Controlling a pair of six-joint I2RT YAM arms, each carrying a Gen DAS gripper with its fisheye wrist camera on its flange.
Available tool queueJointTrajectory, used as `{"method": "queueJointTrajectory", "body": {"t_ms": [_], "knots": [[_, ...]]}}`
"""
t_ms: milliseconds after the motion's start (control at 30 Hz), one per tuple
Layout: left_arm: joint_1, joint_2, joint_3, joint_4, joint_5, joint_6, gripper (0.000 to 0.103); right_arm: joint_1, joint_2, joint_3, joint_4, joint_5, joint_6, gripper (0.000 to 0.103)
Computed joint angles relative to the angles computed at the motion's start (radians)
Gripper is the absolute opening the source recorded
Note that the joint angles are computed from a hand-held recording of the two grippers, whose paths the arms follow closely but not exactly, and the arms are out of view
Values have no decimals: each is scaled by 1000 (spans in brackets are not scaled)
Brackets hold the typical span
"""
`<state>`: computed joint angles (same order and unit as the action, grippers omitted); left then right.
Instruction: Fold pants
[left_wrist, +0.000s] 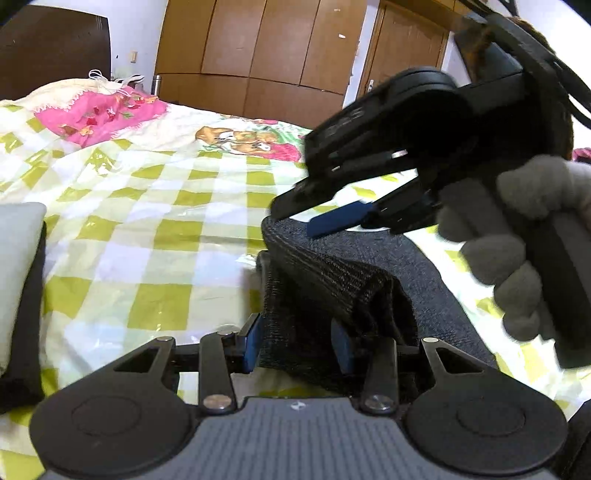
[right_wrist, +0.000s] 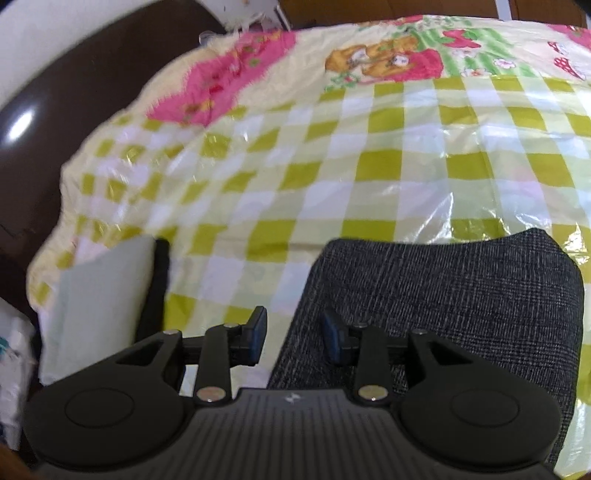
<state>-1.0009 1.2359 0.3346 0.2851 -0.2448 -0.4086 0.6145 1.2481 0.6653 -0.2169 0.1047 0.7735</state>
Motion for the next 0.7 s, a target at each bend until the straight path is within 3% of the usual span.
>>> {"method": "queueJointTrajectory", "body": {"t_ms": [233, 367, 433, 533, 700], "knots": [[-4, -151, -23, -176, -36, 42, 52, -54, -99, -40, -37, -14, -79, 35], [75, -285, -36, -285, 83, 36, 54, -58, -111, -49, -63, 21, -155, 35], [98, -302, -30, -282, 119, 40, 59, -90, -106, -49, -57, 4, -227, 36], [141, -245, -11, -228, 186, 71, 62, -150, -73, -21, -73, -50, -378, 40], [184, 0, 64, -126, 238, 133, 62, -254, 17, 28, -66, -144, -695, 45]]}}
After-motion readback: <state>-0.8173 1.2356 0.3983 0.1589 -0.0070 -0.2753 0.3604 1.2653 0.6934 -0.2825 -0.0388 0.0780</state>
